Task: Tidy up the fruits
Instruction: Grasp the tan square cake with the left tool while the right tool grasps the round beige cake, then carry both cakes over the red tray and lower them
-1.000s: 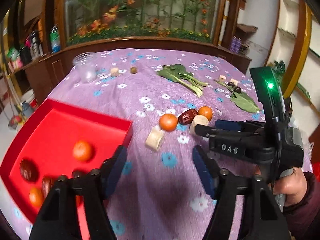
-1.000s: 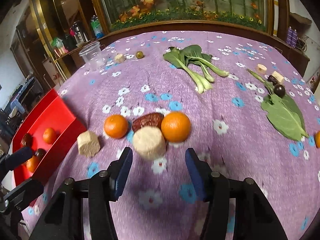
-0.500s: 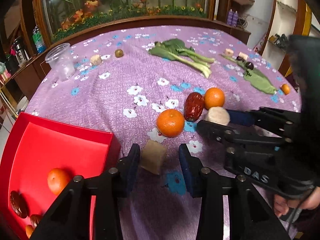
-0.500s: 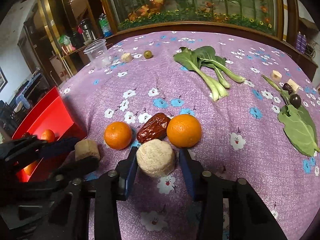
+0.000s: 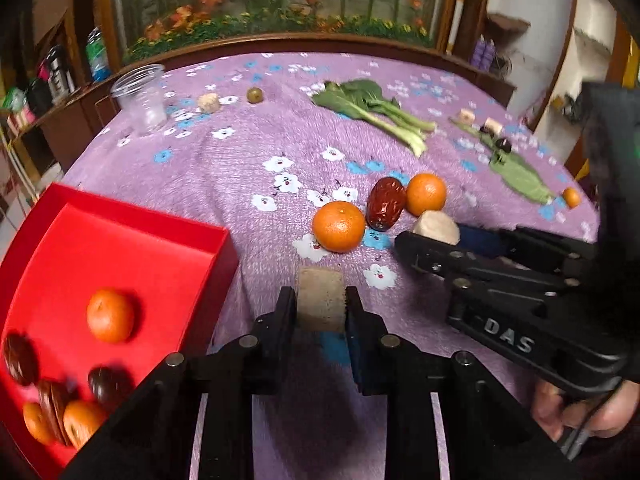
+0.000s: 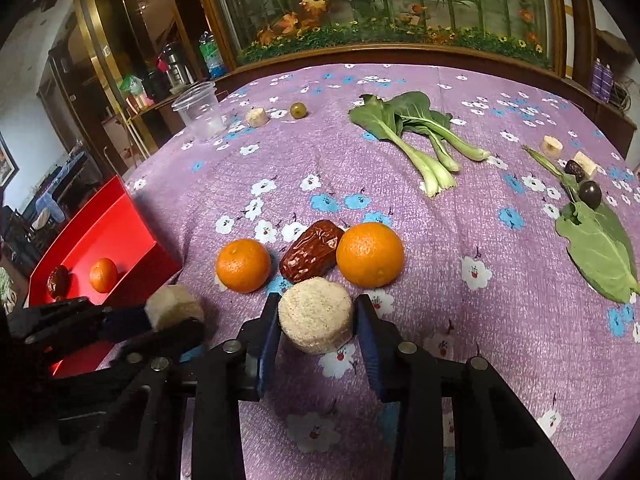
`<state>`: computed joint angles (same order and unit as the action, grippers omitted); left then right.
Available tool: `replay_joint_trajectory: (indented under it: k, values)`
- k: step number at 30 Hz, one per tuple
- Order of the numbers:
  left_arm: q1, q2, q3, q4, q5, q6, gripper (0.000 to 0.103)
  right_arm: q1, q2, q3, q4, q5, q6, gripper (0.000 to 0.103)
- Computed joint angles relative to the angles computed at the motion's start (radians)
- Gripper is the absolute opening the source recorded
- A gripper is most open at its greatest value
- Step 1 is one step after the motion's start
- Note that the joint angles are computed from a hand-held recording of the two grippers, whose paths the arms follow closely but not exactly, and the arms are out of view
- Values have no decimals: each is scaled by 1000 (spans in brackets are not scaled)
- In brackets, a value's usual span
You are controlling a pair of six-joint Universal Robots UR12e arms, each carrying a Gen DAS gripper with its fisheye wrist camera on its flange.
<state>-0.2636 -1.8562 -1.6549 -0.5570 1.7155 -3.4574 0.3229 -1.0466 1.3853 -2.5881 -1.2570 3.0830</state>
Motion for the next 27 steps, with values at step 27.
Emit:
replay_joint_trajectory:
  k: [27]
  values:
    - [83, 276, -312, 255, 102, -302, 24, 32, -108, 114, -71, 135, 20, 40]
